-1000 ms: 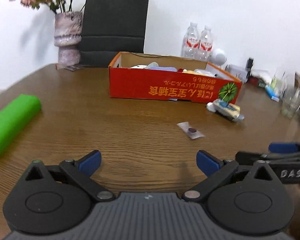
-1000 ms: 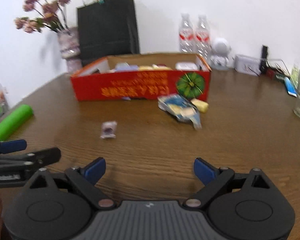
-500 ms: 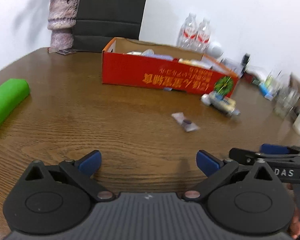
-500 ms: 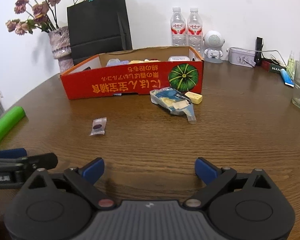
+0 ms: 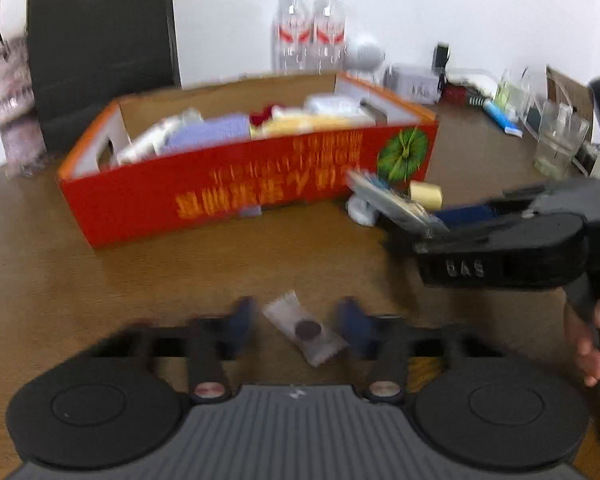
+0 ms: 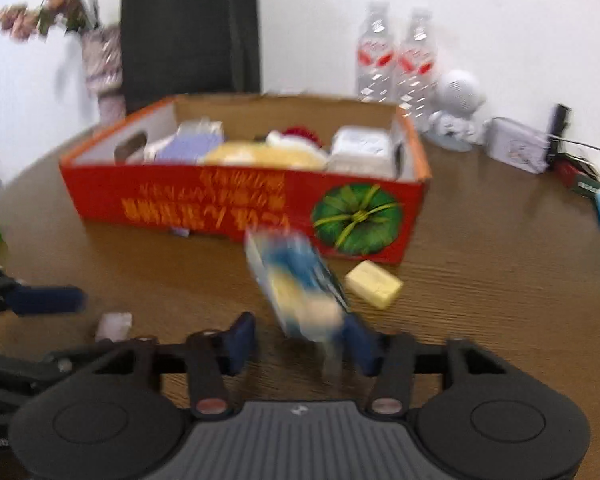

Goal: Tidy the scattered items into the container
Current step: 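Grasp the blue-and-white snack bag with the right gripper while the left gripper grasps a small wrapper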

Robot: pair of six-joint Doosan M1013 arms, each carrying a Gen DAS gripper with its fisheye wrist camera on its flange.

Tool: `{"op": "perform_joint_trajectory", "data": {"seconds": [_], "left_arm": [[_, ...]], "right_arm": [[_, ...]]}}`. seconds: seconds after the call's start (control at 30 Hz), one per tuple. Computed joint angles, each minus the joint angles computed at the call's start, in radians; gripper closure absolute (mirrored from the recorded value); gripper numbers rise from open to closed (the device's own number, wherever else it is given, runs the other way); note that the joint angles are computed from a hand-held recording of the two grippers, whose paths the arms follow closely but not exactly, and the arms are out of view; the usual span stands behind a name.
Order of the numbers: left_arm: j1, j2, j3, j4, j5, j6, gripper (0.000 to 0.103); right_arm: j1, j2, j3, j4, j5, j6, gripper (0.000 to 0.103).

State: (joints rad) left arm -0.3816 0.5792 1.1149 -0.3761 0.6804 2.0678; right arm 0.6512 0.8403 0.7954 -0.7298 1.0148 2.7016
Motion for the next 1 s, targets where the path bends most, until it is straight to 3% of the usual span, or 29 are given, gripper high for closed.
{"op": "perform_joint_trajectory", "data": {"seconds": [0.07,0.2,0.33,0.43,0.53,0.7,0.83,0.93,1.0], "left_arm": [[0.01,0.001,-0.003,-0.021,0.009,-0.032,0.084],[0.046,0.0,0.0,-0.134,0.048,-0.048,0.092],[0.067,-0.082,0.132,-0.182,-0.089,-0.059,0.099],[0.081,-0.193,0.314,-0.292,-0.235,0.013,0.099],[0.103,-0.244,0.399,-0.448,-0.231,0.126,0.099],[0.122,-0.239,0.377,-0.485,-0.199,0.122,0.1],[0.133,-0.229,0.345,-0.541,-0.181,0.167,0.1],[0.141,-0.189,0.243,-0.566,-0.137,0.178,0.1],[0.131,-0.141,0.137,-0.482,-0.131,0.109,0.1]], "right_arm": [[0.0,-0.006,0.015,-0.013,-0.02,0.029,0.08],[0.005,-0.029,0.056,-0.028,-0.049,0.087,0.088],[0.039,-0.073,0.122,-0.074,-0.07,0.182,0.093],[0.113,-0.14,0.247,-0.256,-0.091,0.396,0.093],[0.171,-0.169,0.311,-0.357,-0.078,0.528,0.093],[0.174,-0.154,0.283,-0.342,-0.036,0.486,0.093],[0.174,-0.162,0.29,-0.38,-0.066,0.5,0.093],[0.157,-0.161,0.256,-0.394,-0.07,0.43,0.093],[0.139,-0.153,0.21,-0.435,-0.043,0.381,0.093]]}}
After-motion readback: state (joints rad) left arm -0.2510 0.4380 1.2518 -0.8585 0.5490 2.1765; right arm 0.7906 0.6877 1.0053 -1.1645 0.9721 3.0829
